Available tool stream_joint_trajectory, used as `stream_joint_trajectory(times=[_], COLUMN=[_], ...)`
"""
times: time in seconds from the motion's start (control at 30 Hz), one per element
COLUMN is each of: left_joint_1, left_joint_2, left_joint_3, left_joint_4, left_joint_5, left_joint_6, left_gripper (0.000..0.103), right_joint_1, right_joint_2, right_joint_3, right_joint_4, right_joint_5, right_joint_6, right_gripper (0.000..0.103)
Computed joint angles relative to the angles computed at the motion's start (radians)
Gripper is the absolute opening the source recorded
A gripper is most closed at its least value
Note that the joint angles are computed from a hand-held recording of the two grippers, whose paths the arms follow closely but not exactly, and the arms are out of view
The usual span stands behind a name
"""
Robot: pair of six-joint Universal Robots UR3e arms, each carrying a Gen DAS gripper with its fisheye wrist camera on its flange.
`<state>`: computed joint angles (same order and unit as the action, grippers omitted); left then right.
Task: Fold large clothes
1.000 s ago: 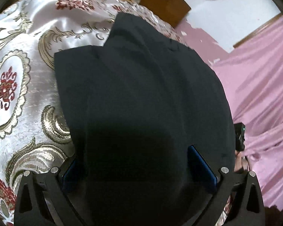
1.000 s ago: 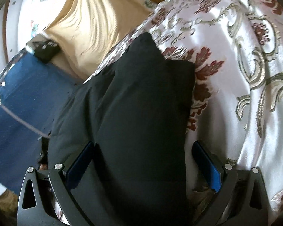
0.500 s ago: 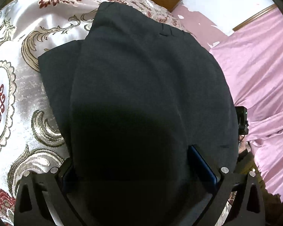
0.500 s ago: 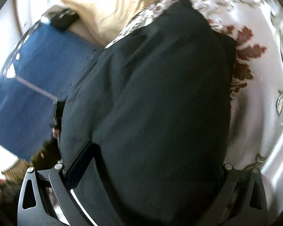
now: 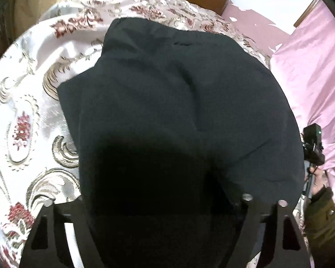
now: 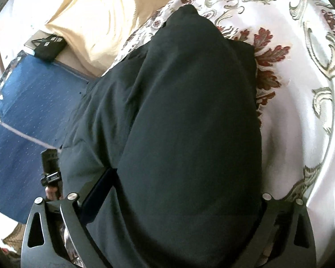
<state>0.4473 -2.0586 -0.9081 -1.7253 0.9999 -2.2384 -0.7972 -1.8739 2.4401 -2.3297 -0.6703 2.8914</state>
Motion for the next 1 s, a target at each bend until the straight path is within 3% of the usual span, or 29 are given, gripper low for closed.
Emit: stream_joint_trajectory(times=[0.07, 0.17, 0.37, 0.63, 0.8, 1.0], left_joint_1=[0.006, 0.012, 0.014, 0.020, 0.073, 0.153], left_joint_2=[0.035, 0.091, 0.194, 0.389, 0.504, 0.615], left_joint_3=[-0.049, -0.121, -0.251, -0.468, -0.542, -0.559], left_joint_4=[0.040, 0.109, 0.250, 0.448, 0.453, 0.340], left_joint_5=[0.003, 0.012, 0.034, 0.036, -0.023, -0.085], left_joint_6=[-0.027, -0.040, -0.045, -0.032, 0.014, 0.098], left_gripper=[0.058, 0.046, 0.030, 0.021, 0.019, 0.017], right_joint_1=[0.009, 0.014, 0.054, 0.101, 0.122, 0.073], right_joint_2=[-0.017, -0.096, -0.160, -0.284, -0.364, -0.508], right_joint_3=[0.008, 0.026, -0.003, -0.080, -0.153, -0.217], right_joint_4=[-0.034, -0.025, -0.047, 0.022, 0.112, 0.319], right_joint_5=[-0.013, -0.035, -0.097, -0.197, -0.243, -0.215], right_joint_6=[0.038, 0.077, 0.168, 0.214, 0.212, 0.128], right_gripper=[0.088, 0.078, 0.058, 0.034, 0.029, 0.027])
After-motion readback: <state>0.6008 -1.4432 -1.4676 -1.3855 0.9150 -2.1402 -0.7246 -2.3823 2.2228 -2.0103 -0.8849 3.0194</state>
